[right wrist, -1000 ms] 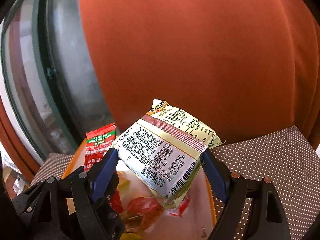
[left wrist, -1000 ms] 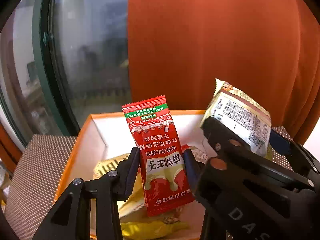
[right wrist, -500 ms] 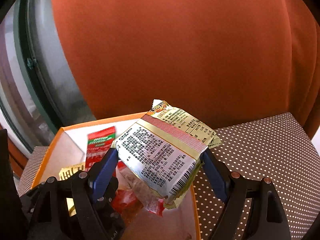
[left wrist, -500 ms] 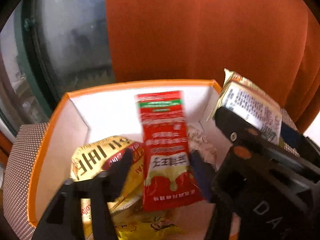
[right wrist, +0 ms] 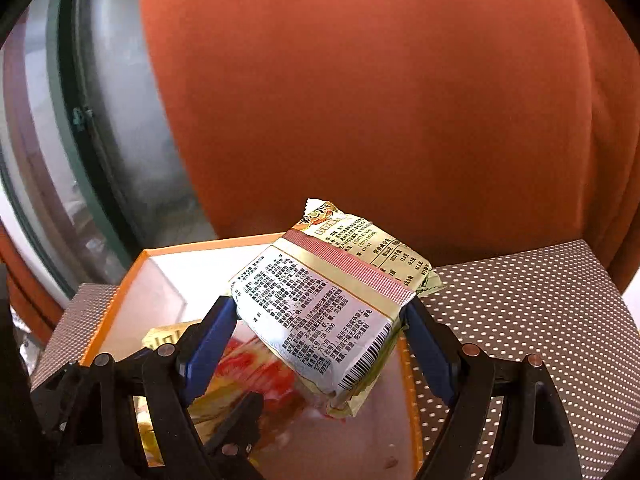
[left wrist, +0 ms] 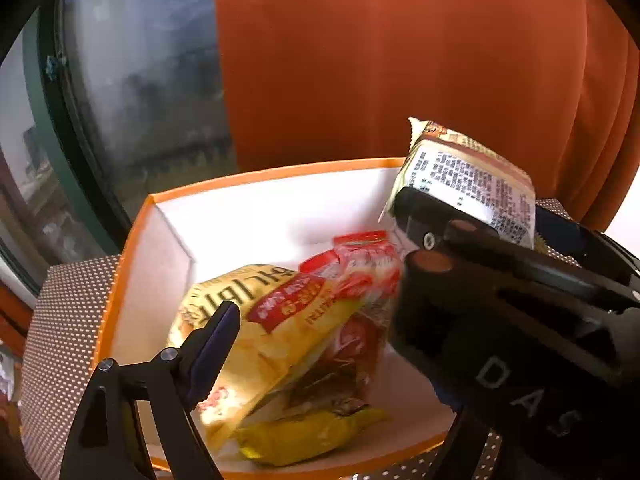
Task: Organize snacks
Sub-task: 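Lower both packets into the box and open both tools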
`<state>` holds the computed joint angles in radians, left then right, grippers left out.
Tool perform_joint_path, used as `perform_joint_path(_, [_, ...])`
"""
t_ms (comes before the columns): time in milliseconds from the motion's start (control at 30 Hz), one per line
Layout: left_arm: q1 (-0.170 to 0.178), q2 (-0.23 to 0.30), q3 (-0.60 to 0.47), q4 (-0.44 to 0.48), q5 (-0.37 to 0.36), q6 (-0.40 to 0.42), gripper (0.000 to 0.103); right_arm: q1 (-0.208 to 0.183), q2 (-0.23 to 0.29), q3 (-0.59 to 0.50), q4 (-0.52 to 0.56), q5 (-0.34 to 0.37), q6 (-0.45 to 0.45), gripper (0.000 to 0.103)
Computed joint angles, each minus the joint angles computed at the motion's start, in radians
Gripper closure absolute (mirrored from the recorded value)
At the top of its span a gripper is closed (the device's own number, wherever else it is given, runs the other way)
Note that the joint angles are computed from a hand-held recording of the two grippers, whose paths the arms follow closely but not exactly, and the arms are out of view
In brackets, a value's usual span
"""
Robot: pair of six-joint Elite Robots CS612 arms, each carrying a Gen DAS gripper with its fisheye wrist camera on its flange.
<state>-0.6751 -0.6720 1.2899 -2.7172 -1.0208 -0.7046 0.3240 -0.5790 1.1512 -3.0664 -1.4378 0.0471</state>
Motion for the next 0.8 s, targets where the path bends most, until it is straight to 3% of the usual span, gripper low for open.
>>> perform_joint_path(267, [-0.002, -0.011, 0.025, 0.043, 0.090, -0.045, 0.015, 0.011, 0.014, -0.026, 0.070, 0.060, -0.015, 0.018])
perform_joint_path(500, [0.002, 0.008, 0.001, 0.085, 0.089, -0.063, 0.015, 0.017, 0.051, -0.085, 0.202, 0.103, 0.023, 0.017])
perform_joint_path(633, [0.018, 0.015, 0.005, 0.047, 0.034, -0.067, 0.015, 0.022, 0.048, -0.092, 0.262, 0.066, 0.005, 0.014])
perform_joint_path(800, [0.022, 0.018, 0.005, 0.040, 0.043, -0.057, 0.015, 0.032, 0.031, -0.063, 0.242, -0.004, -0.046, 0.010])
